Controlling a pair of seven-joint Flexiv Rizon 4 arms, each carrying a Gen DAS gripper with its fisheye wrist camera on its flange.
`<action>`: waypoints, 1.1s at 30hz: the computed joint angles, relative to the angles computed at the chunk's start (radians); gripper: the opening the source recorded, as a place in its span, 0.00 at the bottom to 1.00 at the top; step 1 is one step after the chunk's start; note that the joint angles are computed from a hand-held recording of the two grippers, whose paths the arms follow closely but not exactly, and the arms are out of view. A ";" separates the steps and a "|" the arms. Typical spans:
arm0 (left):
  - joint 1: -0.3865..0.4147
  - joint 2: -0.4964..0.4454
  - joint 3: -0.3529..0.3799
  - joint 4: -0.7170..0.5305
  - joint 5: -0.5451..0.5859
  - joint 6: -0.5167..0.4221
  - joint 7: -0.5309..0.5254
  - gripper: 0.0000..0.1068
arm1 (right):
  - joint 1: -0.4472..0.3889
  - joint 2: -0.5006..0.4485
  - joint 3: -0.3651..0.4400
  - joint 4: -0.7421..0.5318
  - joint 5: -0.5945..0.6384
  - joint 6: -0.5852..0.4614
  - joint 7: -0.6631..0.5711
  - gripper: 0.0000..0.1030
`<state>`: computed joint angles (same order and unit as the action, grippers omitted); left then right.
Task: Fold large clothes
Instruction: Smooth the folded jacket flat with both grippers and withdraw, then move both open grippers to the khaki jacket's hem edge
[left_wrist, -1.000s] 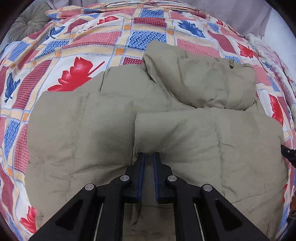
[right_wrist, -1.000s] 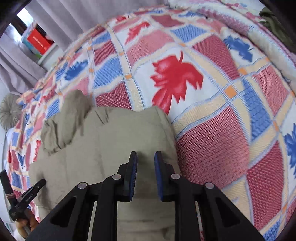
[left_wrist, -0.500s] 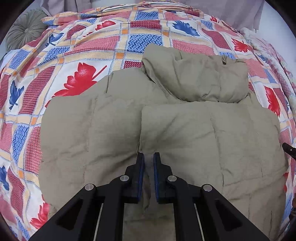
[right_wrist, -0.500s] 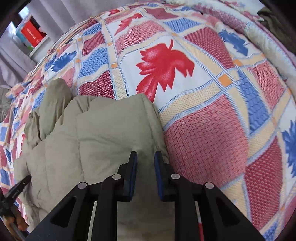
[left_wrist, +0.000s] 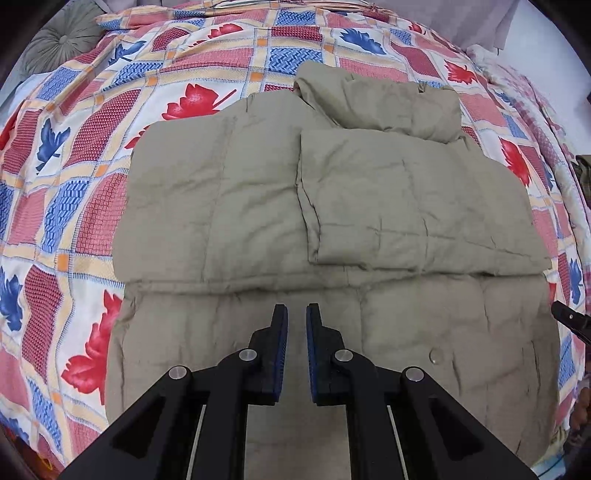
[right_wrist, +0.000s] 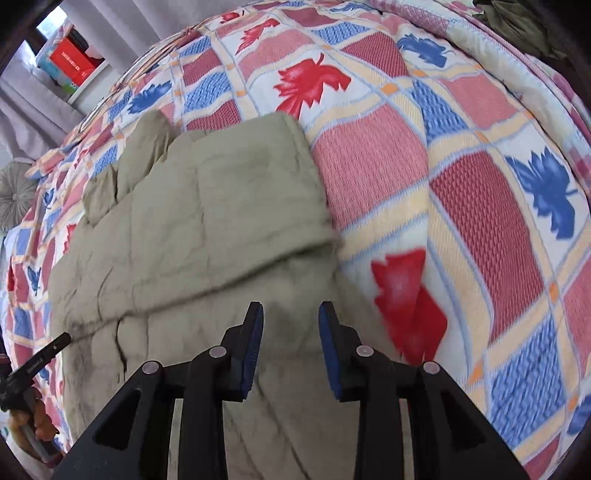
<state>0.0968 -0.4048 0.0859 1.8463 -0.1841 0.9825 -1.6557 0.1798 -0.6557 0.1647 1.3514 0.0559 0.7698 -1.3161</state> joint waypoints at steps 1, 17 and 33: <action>0.004 0.017 -0.008 0.023 -0.012 0.004 0.015 0.11 | 0.001 0.016 0.003 0.025 0.001 0.004 -0.001 0.33; -0.014 0.205 0.032 0.201 0.053 -0.014 -0.045 0.96 | 0.014 0.191 0.037 0.204 0.073 -0.024 -0.008 0.44; 0.011 0.382 0.031 0.284 0.054 -0.190 -0.039 0.96 | 0.012 0.331 0.039 0.286 0.191 -0.121 0.060 0.74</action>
